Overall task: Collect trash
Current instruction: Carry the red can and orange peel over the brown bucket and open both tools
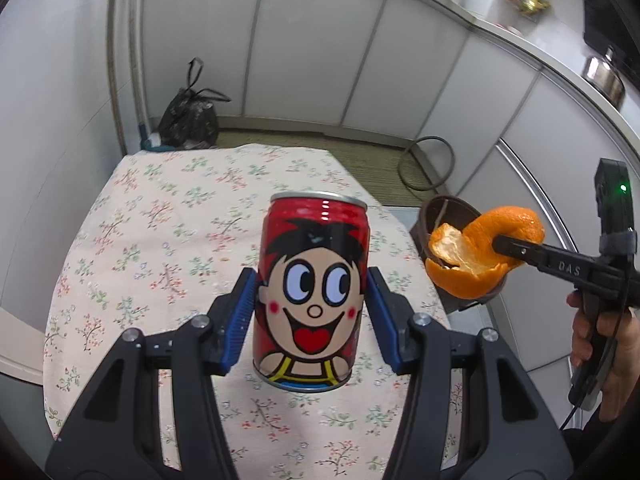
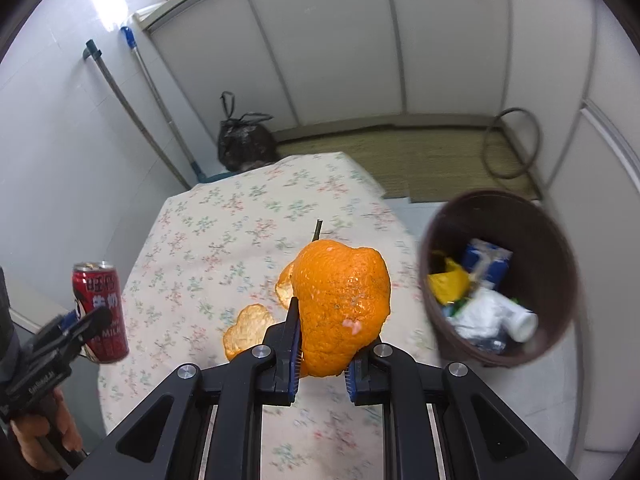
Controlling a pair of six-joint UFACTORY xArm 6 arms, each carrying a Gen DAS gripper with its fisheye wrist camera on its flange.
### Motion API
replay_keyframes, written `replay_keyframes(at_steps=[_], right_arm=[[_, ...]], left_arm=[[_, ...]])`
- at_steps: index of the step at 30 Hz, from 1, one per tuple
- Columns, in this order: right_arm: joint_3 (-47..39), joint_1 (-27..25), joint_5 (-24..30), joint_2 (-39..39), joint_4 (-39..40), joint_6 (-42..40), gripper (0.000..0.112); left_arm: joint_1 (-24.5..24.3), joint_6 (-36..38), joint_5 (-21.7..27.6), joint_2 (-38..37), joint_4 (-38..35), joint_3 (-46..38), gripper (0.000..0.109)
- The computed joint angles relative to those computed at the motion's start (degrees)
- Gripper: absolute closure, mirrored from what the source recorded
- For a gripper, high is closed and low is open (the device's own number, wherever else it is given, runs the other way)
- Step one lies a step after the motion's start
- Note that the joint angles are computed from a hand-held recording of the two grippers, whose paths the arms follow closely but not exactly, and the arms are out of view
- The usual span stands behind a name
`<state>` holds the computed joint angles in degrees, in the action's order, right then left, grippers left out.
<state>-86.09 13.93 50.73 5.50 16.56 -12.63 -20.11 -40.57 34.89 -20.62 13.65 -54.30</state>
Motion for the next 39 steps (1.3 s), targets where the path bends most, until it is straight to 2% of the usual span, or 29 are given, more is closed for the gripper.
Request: replay_keyframes(at_steps=[4, 6, 10, 14, 18, 23, 27, 30, 35, 39], right_arm=[[7.1, -2.3, -4.0, -5.6, 0.9, -1.2, 0.095], [7.7, -3.8, -3.4, -6.4, 0.8, -0.1, 0.095], [8.2, -6.4, -6.4, -7.1, -0.1, 0.4, 0.095], [8.4, -9.4, -9.0, -6.7, -1.8, 2.5, 0.095], [8.1, -11.8, -11.4, -5.1, -7.8, 7.6, 0.095], [6.3, -13.9, -12.7, -1.6, -6.7, 7.6, 0.095], [2.8, -15.4, -13.3, 3.1, -5.9, 7.9, 0.095], [0.6, -16.2, -14.6, 6.5, -9.0, 10.1, 0.095], [-3.3, -18.2, -13.1, 11.3, -7.0, 9.9, 0.095], [-4.8, -19.2, -12.2, 13.6, -8.3, 11.6, 0.094]], left_arm=[[-2.6, -1.1, -0.1, 2.7, 2.4, -2.9, 0.053], [-3.8, -1.9, -0.2, 4.5, 4.0, -4.6, 0.053], [-6.0, -2.1, -1.4, 9.1, 4.5, -8.8, 0.053], [-8.4, -1.0, -3.0, 14.7, 5.0, -13.9, 0.053], [-10.8, 1.8, -4.2, 21.3, 5.0, -19.9, 0.052], [-12.4, 4.9, -5.9, 30.8, 1.4, -29.0, 0.052], [-13.2, 7.8, -3.7, 39.2, -1.0, -38.2, 0.052], [-13.5, 10.7, -1.0, 46.1, -4.0, -46.7, 0.053], [-13.7, 13.9, 2.6, 55.5, -6.3, -58.4, 0.052], [-13.7, 16.2, 4.3, 61.8, -8.5, -66.2, 0.052]])
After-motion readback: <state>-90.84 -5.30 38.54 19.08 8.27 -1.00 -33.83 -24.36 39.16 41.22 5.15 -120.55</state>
